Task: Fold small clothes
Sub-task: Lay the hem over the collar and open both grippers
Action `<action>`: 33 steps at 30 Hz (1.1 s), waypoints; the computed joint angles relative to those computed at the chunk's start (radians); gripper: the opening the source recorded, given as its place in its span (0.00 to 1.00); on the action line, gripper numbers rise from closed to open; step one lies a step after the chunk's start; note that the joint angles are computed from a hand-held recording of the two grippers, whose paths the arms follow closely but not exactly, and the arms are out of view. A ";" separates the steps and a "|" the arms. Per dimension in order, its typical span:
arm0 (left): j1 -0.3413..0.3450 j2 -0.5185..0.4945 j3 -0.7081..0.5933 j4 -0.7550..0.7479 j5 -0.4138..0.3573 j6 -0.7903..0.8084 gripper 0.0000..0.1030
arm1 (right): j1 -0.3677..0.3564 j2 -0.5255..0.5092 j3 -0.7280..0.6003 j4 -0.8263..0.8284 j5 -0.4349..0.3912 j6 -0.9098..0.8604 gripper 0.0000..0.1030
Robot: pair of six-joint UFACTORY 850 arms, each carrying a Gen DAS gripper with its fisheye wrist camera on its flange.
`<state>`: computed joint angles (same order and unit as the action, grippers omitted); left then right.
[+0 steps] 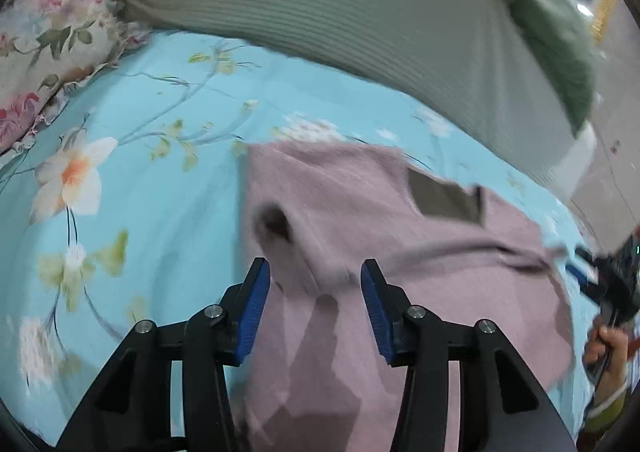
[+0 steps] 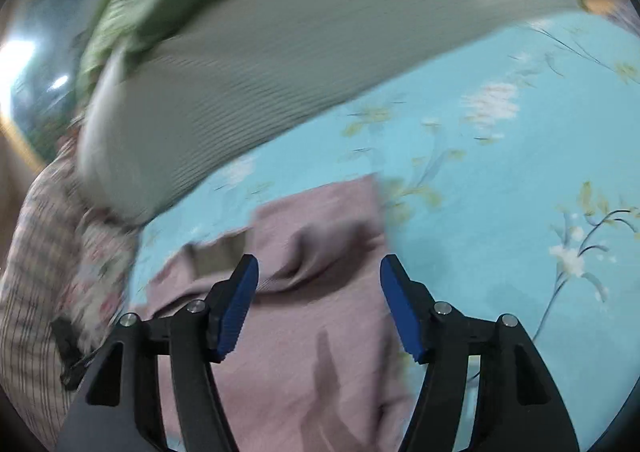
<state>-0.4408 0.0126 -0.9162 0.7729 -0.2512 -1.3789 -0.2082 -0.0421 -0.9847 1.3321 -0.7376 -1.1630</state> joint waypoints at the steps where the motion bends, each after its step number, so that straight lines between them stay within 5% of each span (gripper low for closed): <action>1: -0.020 0.017 0.015 -0.024 0.010 0.020 0.47 | 0.025 0.003 0.004 -0.033 -0.029 -0.018 0.63; 5: -0.089 -0.003 0.010 -0.217 0.042 0.226 0.47 | 0.140 -0.028 -0.015 -0.226 0.017 0.001 0.61; 9: -0.121 -0.120 -0.091 -0.191 -0.066 0.242 0.46 | 0.200 -0.149 -0.113 -0.436 0.130 0.168 0.58; 11: -0.098 -0.160 -0.128 -0.215 -0.081 0.271 0.45 | 0.194 -0.199 -0.158 -0.448 0.153 0.191 0.42; 16: -0.017 -0.265 -0.260 -0.177 -0.135 0.269 0.35 | 0.168 -0.250 -0.233 -0.396 0.300 0.312 0.43; 19: 0.020 -0.298 -0.318 -0.098 -0.187 0.173 0.32 | 0.136 -0.214 -0.189 -0.272 0.283 0.268 0.43; 24: 0.036 -0.180 -0.201 -0.024 -0.098 -0.007 0.43 | 0.109 -0.075 -0.023 -0.088 0.210 0.076 0.46; 33: -0.175 0.128 0.123 0.312 -0.054 -0.530 0.47 | 0.103 0.151 0.243 0.058 0.089 -0.053 0.54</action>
